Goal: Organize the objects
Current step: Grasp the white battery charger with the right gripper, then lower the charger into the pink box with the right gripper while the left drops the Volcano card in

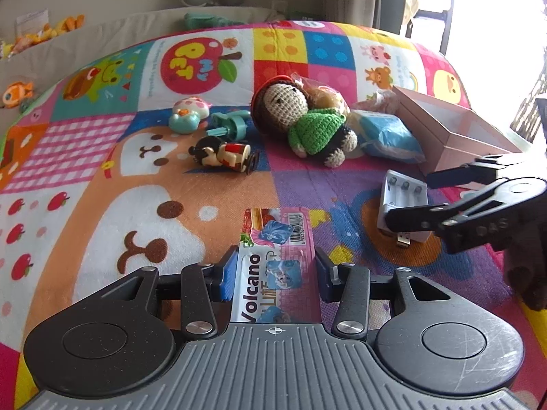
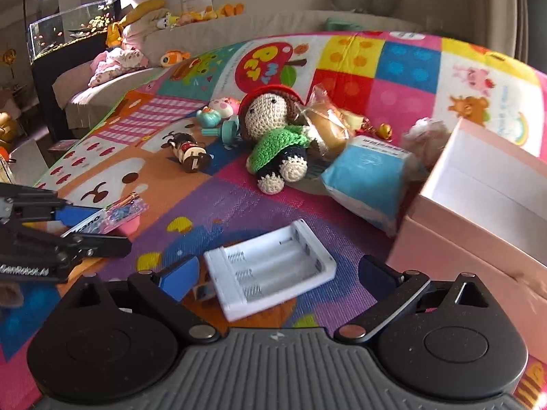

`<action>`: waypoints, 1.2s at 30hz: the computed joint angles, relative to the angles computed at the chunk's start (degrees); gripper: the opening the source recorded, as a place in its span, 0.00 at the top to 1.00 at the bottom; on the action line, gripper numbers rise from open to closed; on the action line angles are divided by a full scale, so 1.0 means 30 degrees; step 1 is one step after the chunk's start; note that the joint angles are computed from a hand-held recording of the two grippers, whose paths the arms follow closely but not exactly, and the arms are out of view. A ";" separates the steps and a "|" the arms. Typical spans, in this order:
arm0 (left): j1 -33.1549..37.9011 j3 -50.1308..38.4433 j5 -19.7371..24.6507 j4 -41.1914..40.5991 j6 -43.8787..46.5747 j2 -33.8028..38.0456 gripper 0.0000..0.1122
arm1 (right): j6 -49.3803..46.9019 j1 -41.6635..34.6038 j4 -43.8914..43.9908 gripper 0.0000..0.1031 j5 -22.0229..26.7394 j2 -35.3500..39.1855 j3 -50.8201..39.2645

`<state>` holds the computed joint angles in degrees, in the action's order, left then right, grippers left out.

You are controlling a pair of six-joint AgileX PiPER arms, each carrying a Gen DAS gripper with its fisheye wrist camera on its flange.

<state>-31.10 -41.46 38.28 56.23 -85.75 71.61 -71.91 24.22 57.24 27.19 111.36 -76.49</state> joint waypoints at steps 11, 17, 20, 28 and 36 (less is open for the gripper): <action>-0.1269 -0.1123 -0.0966 -0.3848 0.3570 -0.0887 0.57 | -0.2738 -0.1765 0.2045 0.17 0.0954 -0.5540 0.5193; -0.1787 -0.7958 -0.1392 -0.2723 0.5785 0.3105 0.57 | -0.8854 -0.6718 0.6826 0.17 0.1943 -0.9849 0.8798; -0.0910 -1.3394 -0.2199 -0.4369 0.8005 0.7088 0.56 | -1.1139 -0.8889 0.9222 0.17 0.2492 -1.0384 0.9414; 0.0613 -2.8573 0.0682 -1.1417 1.1969 1.8679 0.58 | -1.2356 -1.1387 1.1292 0.17 0.3516 -0.9239 0.8889; 0.0904 -2.0544 -0.2634 -0.7624 0.7773 1.4220 0.58 | -1.2211 -1.1444 1.1690 0.17 0.3025 -0.7766 0.7798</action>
<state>-28.38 -103.10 30.37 33.36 -62.43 114.27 -108.55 -10.11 92.31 36.27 88.06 -53.10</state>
